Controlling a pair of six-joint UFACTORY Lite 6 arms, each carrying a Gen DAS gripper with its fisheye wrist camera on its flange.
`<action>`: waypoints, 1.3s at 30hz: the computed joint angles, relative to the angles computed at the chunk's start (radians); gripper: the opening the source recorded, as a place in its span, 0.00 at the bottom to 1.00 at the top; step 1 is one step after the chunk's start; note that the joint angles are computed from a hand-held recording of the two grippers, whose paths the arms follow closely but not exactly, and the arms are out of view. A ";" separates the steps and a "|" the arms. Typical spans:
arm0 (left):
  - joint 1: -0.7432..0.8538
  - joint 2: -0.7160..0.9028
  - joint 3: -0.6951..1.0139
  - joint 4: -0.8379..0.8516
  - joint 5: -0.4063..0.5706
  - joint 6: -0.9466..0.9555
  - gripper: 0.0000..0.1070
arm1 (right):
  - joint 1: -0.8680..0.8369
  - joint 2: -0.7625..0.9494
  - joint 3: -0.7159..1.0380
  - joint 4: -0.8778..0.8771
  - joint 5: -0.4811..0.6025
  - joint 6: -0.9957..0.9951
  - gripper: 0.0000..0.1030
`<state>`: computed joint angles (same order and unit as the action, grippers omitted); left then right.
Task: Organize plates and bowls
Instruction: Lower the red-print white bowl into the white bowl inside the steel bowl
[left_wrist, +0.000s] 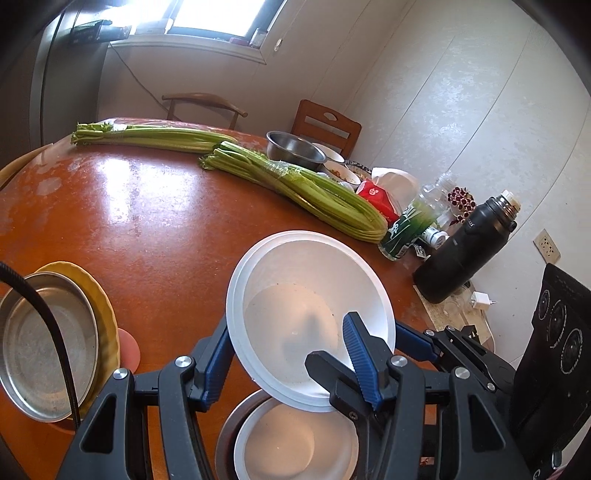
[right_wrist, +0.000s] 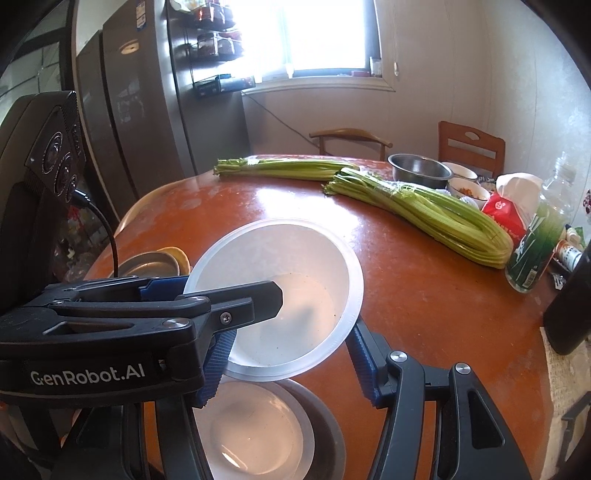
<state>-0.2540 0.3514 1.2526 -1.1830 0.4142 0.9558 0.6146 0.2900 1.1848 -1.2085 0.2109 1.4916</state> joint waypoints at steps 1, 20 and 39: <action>-0.002 -0.016 -0.014 -0.004 -0.003 0.003 0.54 | 0.005 -0.014 -0.013 -0.027 0.003 0.029 0.60; -0.050 -0.285 -0.323 -0.159 -0.061 0.161 0.54 | 0.136 -0.215 -0.272 -0.402 0.095 0.498 0.60; -0.100 -0.392 -0.478 -0.261 -0.092 0.261 0.54 | 0.227 -0.294 -0.407 -0.471 0.174 0.638 0.60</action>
